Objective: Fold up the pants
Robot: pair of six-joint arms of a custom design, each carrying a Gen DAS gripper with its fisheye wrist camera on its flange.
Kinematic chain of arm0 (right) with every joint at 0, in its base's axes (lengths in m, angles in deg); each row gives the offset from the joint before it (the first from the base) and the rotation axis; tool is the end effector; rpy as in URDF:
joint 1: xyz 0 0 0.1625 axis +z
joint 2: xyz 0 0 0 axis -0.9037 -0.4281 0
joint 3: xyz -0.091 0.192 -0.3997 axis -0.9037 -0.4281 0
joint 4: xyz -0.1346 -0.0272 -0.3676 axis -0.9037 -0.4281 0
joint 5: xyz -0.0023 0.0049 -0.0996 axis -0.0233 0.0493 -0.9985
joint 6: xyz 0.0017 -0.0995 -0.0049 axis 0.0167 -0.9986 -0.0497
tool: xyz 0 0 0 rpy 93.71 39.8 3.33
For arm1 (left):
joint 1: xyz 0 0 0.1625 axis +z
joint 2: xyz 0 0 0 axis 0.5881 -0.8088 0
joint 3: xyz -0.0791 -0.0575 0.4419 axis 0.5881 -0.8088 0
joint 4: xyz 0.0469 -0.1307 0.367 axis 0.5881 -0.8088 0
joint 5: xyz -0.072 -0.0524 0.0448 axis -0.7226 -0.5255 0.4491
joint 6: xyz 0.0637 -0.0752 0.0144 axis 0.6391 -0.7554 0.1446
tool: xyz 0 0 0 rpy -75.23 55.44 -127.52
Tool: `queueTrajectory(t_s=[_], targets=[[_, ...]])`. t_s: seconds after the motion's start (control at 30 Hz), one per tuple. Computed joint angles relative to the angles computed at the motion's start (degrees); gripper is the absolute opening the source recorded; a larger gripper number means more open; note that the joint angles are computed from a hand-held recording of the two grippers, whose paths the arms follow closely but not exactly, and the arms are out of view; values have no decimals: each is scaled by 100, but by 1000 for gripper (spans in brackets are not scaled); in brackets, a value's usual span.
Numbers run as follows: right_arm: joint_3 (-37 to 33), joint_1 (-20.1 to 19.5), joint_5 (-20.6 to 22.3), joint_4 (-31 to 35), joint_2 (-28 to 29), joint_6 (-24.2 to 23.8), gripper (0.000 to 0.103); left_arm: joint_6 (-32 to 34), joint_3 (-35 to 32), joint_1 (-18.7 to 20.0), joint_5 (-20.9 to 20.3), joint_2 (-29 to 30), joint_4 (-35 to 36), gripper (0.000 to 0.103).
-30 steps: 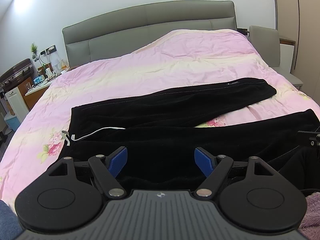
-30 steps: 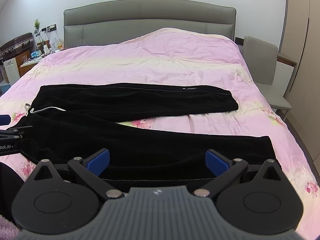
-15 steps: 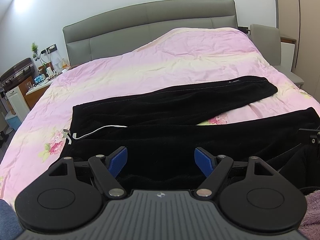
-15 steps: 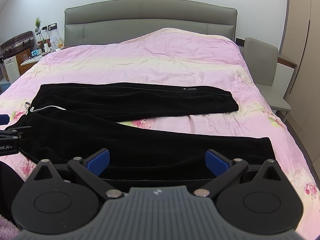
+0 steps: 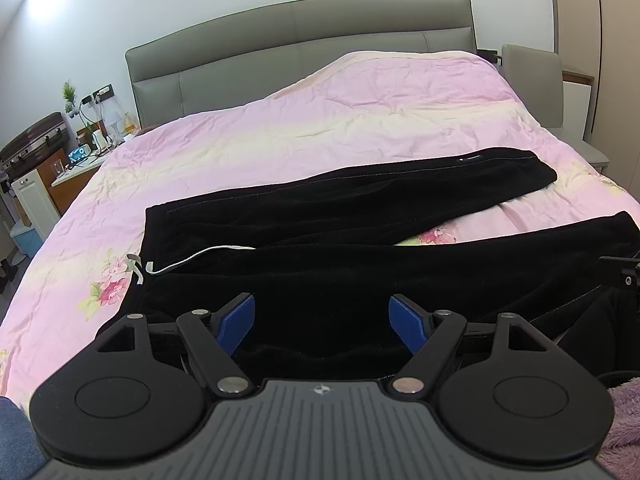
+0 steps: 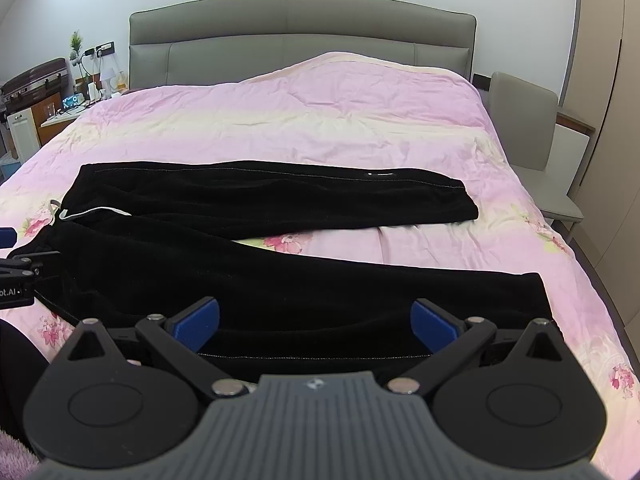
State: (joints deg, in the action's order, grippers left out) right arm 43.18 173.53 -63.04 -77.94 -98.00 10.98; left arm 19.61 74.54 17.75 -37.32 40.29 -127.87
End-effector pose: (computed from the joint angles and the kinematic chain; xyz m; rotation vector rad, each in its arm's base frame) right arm 0.3296 -0.7444 0.2612 0.5857 -2.2194 0.8978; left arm -0.2846 -0.7628 0.2746 0.4427 2.0241 -0.9621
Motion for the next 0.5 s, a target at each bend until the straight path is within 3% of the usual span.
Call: queueTrajectory(t_s=[0.3, 0.5], targets=[[52, -15, 62, -45, -9, 47, 98, 25, 6, 29, 3, 6, 34, 90], [109, -299, 706, -208, -140, 140, 98, 454, -59, 144, 91, 40, -190, 88]])
